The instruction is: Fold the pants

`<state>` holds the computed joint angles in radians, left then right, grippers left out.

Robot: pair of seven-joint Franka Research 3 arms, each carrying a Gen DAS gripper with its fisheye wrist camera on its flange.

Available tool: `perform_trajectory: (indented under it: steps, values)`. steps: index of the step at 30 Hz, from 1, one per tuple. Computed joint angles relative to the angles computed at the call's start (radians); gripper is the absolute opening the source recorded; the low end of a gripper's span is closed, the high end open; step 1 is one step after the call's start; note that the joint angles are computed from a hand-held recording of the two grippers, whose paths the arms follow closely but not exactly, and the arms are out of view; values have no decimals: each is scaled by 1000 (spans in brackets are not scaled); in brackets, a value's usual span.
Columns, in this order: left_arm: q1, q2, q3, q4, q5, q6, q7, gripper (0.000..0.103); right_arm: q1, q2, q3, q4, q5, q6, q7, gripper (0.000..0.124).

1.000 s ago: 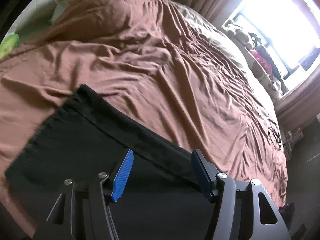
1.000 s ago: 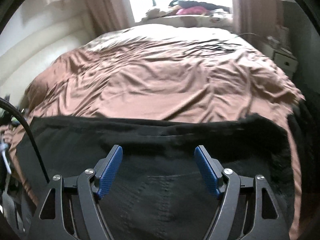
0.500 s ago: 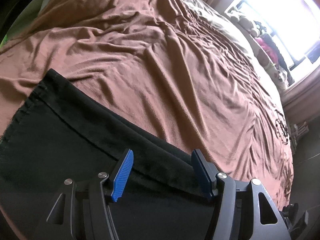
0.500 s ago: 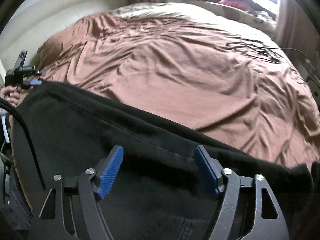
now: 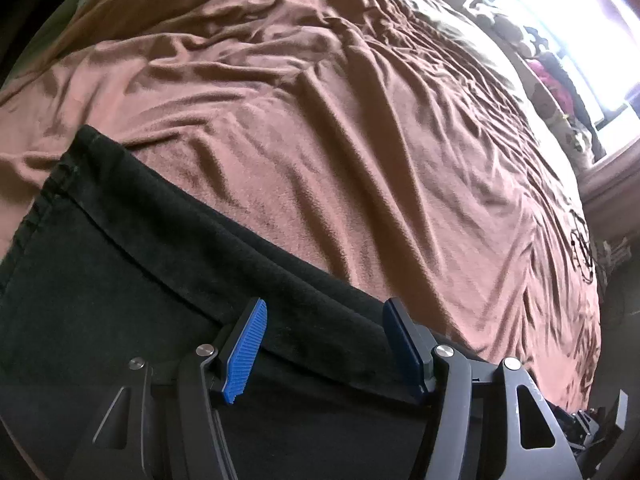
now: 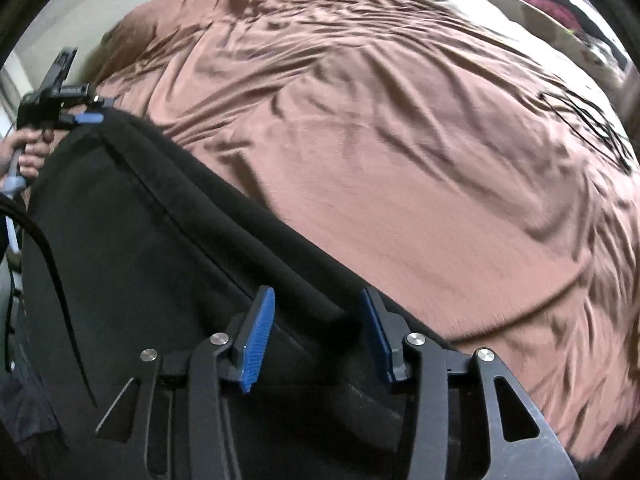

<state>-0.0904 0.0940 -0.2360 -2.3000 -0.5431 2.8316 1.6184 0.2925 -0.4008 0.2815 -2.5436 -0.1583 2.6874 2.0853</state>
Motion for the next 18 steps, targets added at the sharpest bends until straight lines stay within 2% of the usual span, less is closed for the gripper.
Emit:
perform_trajectory:
  steps: [6,8,12,13,14,16,18]
  values:
    - [2,-2,2,-2,-5,-9,6,63,66,109,-63,84,85,-36,-164,42]
    - [0,-1,6,-1,11,-16,-13,63,70,145,-73,111,107,-60,-185,43]
    - [3,5,11,8,21,-36,-50,63,78,167,-87,124,136,-52,-212,41]
    - [3,7,11,10,25,-38,-59,63,76,171,-84,127,130,-50,-210,28]
    - [3,10,12,15,29,-44,-73,63,79,165,-86,125,134,-54,-218,7]
    - [4,15,12,21,42,-49,-91,63,58,158,-53,138,60,-89,-151,2]
    - [2,24,15,31,75,-58,-124,63,60,125,-38,128,28,-89,-111,1]
